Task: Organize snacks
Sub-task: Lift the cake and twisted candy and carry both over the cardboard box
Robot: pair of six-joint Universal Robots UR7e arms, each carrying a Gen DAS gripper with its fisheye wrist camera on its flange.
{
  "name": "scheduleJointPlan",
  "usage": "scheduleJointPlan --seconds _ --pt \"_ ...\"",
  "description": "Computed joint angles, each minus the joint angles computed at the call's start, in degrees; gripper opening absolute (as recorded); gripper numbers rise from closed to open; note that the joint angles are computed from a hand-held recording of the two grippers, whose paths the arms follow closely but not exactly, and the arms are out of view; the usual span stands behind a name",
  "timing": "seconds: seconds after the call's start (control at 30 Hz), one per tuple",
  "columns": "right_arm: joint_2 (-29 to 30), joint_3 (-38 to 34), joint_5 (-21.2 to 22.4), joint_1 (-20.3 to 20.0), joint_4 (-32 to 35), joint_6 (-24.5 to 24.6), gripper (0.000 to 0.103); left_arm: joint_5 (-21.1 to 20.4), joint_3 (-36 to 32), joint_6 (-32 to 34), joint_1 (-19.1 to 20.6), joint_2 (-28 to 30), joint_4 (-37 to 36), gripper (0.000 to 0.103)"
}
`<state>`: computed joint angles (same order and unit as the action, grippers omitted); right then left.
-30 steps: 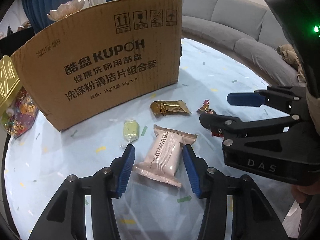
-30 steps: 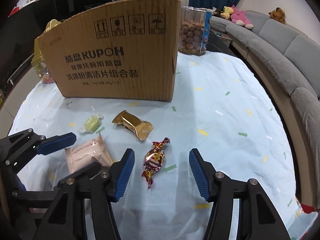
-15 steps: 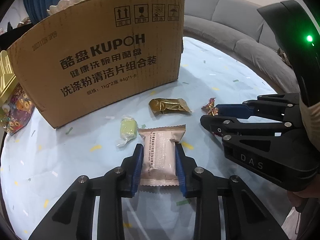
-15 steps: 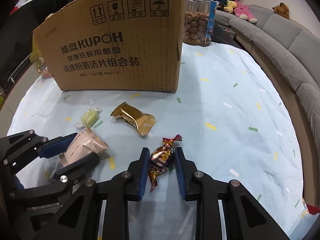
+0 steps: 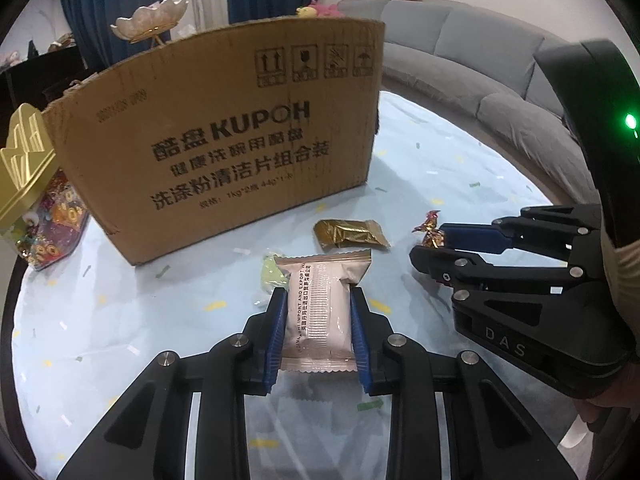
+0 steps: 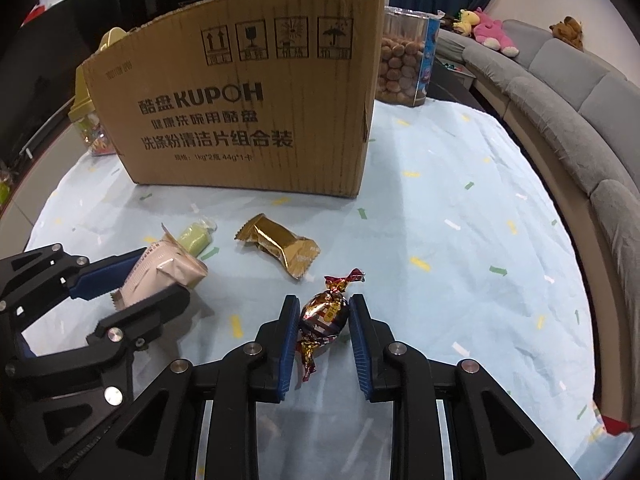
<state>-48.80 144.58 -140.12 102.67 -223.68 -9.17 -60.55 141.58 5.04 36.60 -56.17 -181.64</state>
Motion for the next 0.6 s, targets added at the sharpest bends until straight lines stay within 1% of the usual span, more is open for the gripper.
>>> scheduleJointPlan --seconds 0.23,0.6 --pt "-1.8 -0.3 -1.5 2.6 1.4 0.1 0.027 2.5 0.0 -3.2 -1.5 -3.1 3.4 0.030" --pt "-5.3 -0.7 -4.1 6.8 5.3 1.3 0.027 5.7 -0.4 -6.6 -4.2 -6.3 6.1 0.030"
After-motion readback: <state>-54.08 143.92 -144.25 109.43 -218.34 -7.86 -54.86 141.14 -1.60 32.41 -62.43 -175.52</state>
